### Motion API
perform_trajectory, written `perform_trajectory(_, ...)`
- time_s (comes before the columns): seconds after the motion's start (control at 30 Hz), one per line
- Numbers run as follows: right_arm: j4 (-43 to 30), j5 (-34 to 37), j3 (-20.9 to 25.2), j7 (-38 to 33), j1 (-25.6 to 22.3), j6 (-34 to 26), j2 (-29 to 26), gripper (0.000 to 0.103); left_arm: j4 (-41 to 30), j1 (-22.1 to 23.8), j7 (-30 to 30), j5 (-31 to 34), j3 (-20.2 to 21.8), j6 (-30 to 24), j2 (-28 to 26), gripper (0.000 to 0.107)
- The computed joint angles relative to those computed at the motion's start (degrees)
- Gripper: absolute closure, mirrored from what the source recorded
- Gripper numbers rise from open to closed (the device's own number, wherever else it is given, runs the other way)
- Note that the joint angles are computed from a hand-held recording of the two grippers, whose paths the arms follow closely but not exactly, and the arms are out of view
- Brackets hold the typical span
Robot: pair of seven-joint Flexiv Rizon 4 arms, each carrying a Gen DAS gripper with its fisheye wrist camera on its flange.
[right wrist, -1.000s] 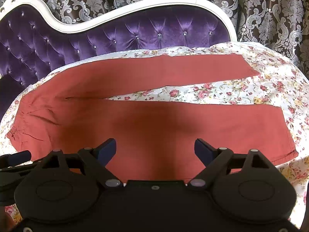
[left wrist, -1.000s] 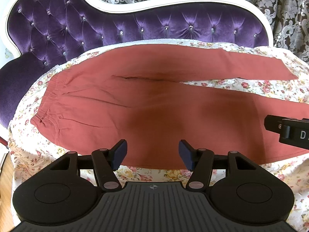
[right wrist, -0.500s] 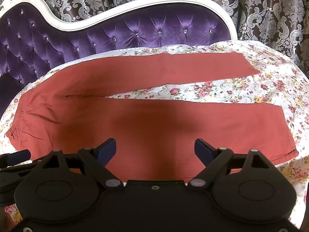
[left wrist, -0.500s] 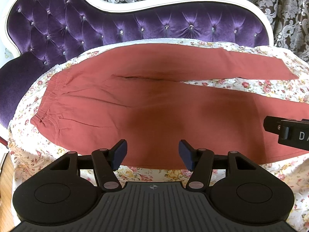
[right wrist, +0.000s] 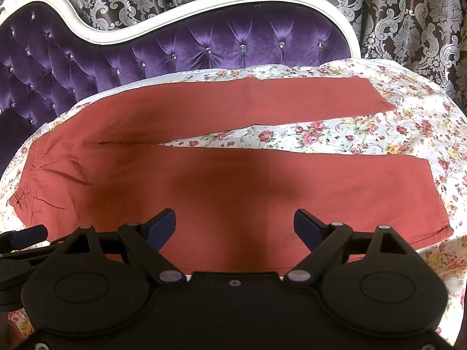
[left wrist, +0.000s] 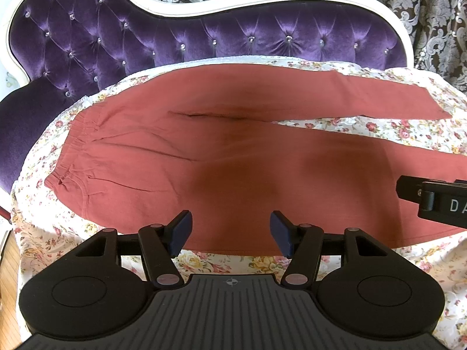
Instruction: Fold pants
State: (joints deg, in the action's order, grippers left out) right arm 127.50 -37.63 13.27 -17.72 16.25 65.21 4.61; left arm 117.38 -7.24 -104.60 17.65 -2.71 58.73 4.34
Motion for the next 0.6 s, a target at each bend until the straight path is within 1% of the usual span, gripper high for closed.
perform_trajectory(0.6,0.7,1.9,0.3,-0.9,0.2,-1.0,0.7,0.014,-0.3,-0.8,0.8,-1.1,-0.1,-1.2,-0.6,0.049)
